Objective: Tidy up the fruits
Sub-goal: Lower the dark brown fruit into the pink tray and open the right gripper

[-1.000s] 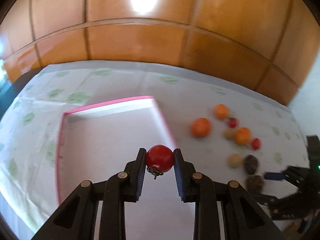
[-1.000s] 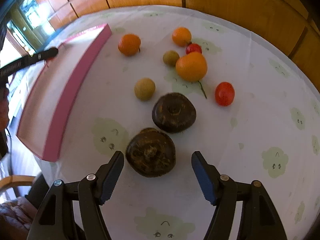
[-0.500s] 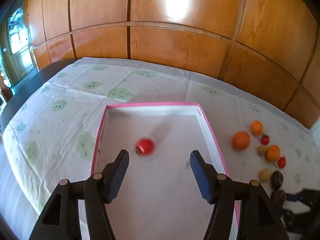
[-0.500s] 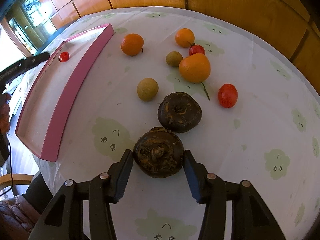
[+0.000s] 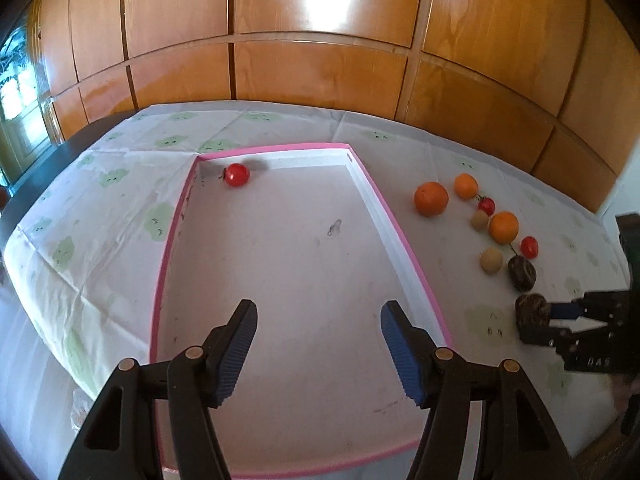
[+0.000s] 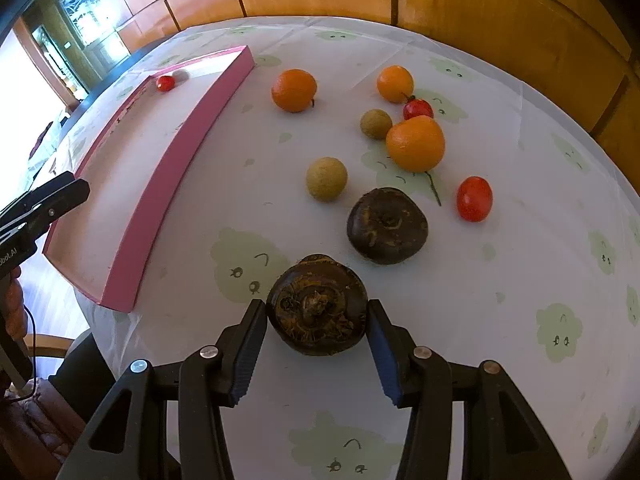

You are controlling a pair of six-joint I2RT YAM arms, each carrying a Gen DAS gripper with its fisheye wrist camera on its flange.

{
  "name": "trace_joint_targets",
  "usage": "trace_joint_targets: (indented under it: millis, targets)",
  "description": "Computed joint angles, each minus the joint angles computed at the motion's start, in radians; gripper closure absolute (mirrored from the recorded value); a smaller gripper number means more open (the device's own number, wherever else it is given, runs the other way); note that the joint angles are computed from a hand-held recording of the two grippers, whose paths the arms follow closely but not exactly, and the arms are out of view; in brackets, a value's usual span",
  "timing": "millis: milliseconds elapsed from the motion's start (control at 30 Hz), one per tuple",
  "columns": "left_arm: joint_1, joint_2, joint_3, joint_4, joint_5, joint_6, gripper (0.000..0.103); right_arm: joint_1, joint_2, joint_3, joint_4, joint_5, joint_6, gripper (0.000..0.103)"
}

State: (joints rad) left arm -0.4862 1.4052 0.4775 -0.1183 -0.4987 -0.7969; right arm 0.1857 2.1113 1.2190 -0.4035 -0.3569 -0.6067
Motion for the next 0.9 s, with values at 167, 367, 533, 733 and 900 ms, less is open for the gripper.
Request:
trace_joint_targets:
  millis: [167, 367, 533, 733, 900]
  targets:
    - [-0.006, -0.07, -0.039, -0.043, -0.048, -0.027, 0.038, 0.002, -0.029, -0.034, 0.013, -0.011, 0.005, 0.052]
    - [0.038, -0.187, -0.098, -0.097, -0.07, -0.049, 0.035, 0.018, -0.098, -0.083, 0.027, -0.051, 0.061, 0.052]
    - [0.062, -0.251, -0.136, -0.111, -0.077, -0.046, 0.035, 0.11, -0.179, -0.125, 0.056, -0.085, 0.116, 0.052]
    - [0.065, -0.269, -0.157, -0.106, -0.074, -0.052, 0.035, 0.267, -0.172, -0.095, 0.098, -0.062, 0.229, 0.052]
    - [0.07, -0.286, -0.172, -0.106, -0.066, -0.056, 0.035, 0.378, -0.074, 0.03, 0.1, -0.033, 0.351, 0.052]
